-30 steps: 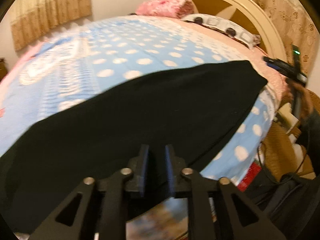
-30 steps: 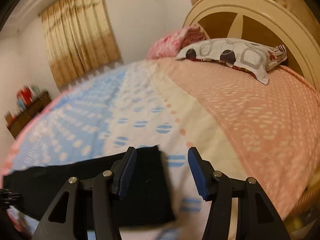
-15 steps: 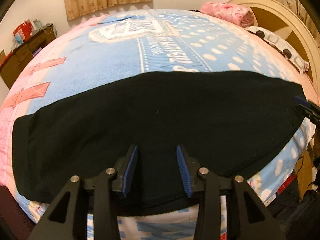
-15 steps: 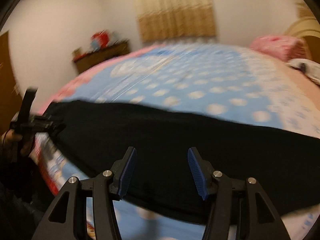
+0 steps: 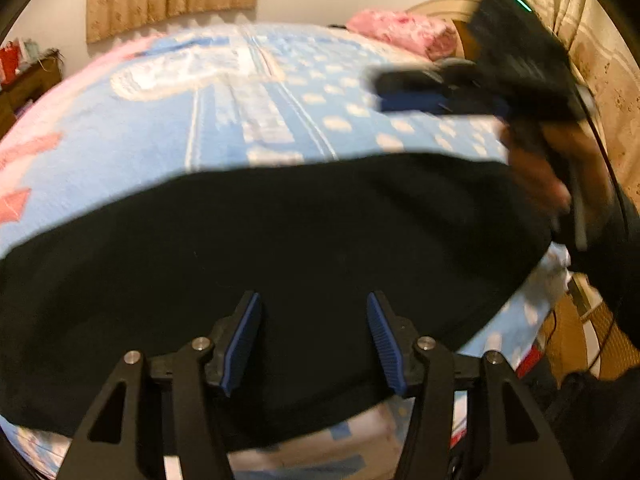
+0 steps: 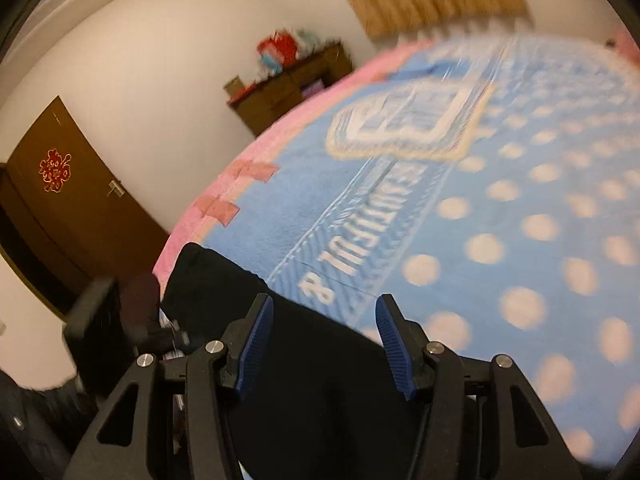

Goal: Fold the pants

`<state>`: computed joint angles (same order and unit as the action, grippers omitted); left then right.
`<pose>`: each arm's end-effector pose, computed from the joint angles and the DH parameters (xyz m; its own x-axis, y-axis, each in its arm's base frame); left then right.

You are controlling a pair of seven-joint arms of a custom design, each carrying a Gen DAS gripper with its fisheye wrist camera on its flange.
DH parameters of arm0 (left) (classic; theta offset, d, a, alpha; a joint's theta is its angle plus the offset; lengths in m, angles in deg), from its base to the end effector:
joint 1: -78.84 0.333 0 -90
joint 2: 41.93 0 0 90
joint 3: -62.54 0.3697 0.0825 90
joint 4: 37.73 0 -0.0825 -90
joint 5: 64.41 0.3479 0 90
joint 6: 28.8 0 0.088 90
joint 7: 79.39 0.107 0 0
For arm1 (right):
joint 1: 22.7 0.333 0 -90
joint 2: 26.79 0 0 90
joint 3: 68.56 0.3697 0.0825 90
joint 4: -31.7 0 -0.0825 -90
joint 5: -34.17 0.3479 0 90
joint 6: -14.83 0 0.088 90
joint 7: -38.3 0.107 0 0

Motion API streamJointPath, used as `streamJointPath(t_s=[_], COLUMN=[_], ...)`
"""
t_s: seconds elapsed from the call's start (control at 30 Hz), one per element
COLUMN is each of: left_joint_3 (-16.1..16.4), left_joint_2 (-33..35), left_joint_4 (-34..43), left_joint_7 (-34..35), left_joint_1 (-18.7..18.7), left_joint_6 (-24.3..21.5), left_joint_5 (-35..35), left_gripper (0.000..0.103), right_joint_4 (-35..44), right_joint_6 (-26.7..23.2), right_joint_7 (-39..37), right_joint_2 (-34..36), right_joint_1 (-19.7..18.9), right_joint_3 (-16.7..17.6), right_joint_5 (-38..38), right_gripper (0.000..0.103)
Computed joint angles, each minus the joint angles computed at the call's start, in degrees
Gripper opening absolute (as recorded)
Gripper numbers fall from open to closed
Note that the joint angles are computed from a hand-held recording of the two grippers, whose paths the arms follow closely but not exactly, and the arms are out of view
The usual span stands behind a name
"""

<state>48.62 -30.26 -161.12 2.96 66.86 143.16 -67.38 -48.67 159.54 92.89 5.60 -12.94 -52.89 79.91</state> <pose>0.5395 -0.2477 0.4607 -0.2941 -0.9415 0.1646 -0.7982 0.1472 -0.5842 0.7005 0.2633 0.5053 0.5311 -0.6932 -0.4873 -0.7668 -0.1484 -0.6245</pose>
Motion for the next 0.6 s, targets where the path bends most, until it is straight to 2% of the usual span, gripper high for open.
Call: streamJointPath(t_s=[0.07, 0.1, 0.2, 0.23, 0.27, 0.3, 0.43, 0.53, 0.6], left_joint_3=[0.6, 0.5, -1.9, -2.4, -3.1, -3.7, -5.5, -5.0, -2.6], left_joint_2=[-0.4, -0.8, -1.0, -1.1, -1.2, -1.3, -1.0, -1.4, -1.2], left_joint_4=[-1.0, -1.6, -2.5, -2.9, -3.1, -3.3, -3.3, -4.1, -4.2], left_joint_7=[-0.1, 0.1, 2.8, 3.6, 4.6, 5.6, 9.3, 10.1, 8.2], left_joint_1=[-0.6, -0.7, 1.3, 1.6, 2.1, 2.6, 3.9, 3.0, 0.7], left_joint_6=[1.3, 1.6, 2.7, 3.0, 3.0, 3.1, 3.3, 3.9, 4.2], left_joint_5=[1.4, 1.6, -1.3, -2.0, -2.9, -4.0, -7.5, -7.8, -5.5], left_gripper=[0.058, 0.058, 0.058, 0.058, 0.058, 0.058, 0.060, 0.063, 0.063], right_joint_4=[8.4, 12.6, 20.6, 24.3, 26.1, 25.9, 26.4, 27.5, 31.1], right_joint_6=[-6.0, -9.0, -15.4, -17.7, -19.3, -20.5, -25.4, -30.3, -35.1], right_joint_7=[3.0, 4.5, 6.4, 7.9, 7.9, 6.6, 1.8, 1.0, 1.6], right_joint_2=[5.4, 8.1, 13.1, 15.5, 16.5, 16.2, 16.2, 16.4, 18.3], right_joint_1=[1.7, 2.3, 4.8, 4.8, 5.6, 6.4, 6.7, 6.6, 6.5], right_joint_3=[-0.4, 0.0, -0.6, 1.2, 1.0, -0.4, 1.0, 1.1, 1.4], right_joint_5=[-3.6, -6.0, -9.4, -13.0, -13.7, -12.5, -13.1, -12.5, -11.8], right_gripper=[0.050, 0.044, 0.042, 0.038, 0.032, 0.022, 0.022, 0.022, 0.022])
